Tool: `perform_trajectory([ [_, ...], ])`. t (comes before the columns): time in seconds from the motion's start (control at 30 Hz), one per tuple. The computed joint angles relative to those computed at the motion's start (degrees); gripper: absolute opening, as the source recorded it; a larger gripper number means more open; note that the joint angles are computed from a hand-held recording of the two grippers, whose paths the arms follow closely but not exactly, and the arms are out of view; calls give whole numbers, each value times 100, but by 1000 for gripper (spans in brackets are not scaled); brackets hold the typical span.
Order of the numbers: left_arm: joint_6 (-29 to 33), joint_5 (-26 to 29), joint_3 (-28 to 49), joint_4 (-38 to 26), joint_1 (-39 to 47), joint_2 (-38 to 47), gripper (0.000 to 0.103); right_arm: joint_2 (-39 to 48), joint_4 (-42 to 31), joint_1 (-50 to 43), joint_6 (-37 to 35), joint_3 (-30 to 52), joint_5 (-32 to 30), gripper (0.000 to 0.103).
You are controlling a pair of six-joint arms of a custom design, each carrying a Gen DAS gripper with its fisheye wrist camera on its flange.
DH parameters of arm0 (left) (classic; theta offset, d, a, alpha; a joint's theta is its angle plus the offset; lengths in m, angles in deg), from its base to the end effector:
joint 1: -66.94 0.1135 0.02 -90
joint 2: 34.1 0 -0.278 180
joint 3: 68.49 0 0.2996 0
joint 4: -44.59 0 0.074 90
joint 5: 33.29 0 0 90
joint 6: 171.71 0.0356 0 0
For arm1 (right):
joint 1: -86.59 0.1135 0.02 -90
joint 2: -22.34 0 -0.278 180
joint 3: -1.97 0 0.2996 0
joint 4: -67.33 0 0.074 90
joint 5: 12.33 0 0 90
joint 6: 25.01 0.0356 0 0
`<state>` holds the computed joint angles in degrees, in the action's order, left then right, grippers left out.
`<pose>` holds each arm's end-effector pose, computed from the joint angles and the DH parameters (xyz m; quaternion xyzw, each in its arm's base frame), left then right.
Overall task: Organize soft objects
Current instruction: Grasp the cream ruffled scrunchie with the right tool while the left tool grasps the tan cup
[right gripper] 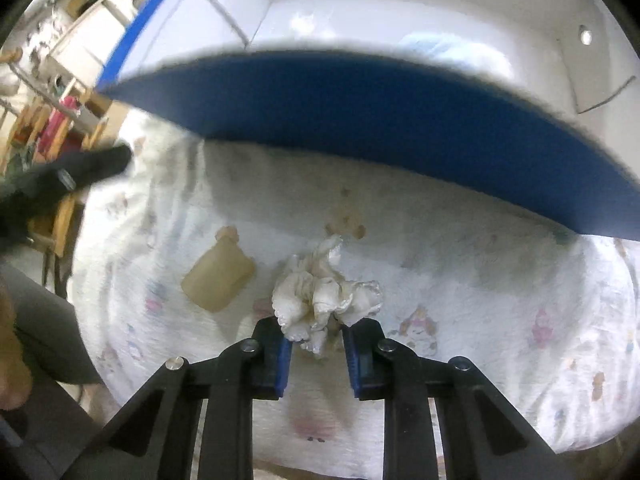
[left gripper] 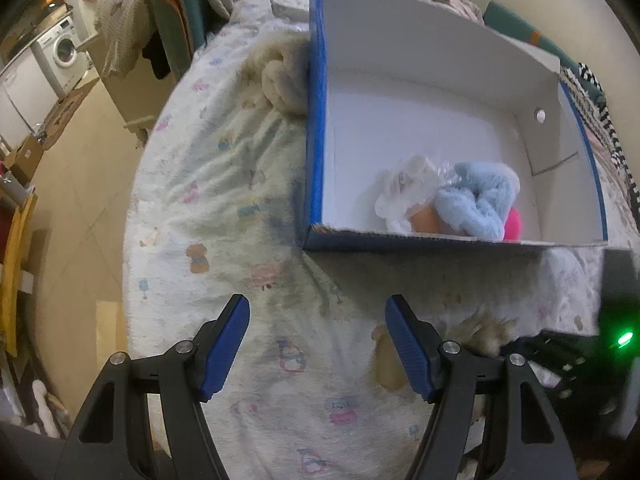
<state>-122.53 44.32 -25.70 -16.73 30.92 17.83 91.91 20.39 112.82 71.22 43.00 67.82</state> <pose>0.1507 -0.1001 0.1823 -0.0593 0.9781 -0.0215 0.1983 0.1888 0.0998 0.1253 -0.1823 0.9714 0.1170 0.0971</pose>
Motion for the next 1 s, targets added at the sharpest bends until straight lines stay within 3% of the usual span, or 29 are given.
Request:
perform_trajectory([
  [0.2, -90, 332, 43, 240, -171, 674, 68, -626, -308, -933, -75, -11, -222, 25],
  [0.5, -12, 961, 403, 885, -742, 2424, 64, -540, -431, -1839, -548, -5, -537, 25],
  [0.53, -17, 974, 430, 907, -766, 2532, 61, -548, -427, -1857, -563, -27, -547, 25],
  [0.67, -43, 940, 548, 880, -815, 2899, 25, -548, -413, -1834, -579, -30, -574, 25],
  [0.83, 28, 971, 489, 916, -729, 2817, 13, -461, -305, -1682, -496, -34, -628, 24],
  [1.0, 73, 749, 306, 698, -461, 2185, 12, -589, -411, -1675, -473, -16, -786, 24],
])
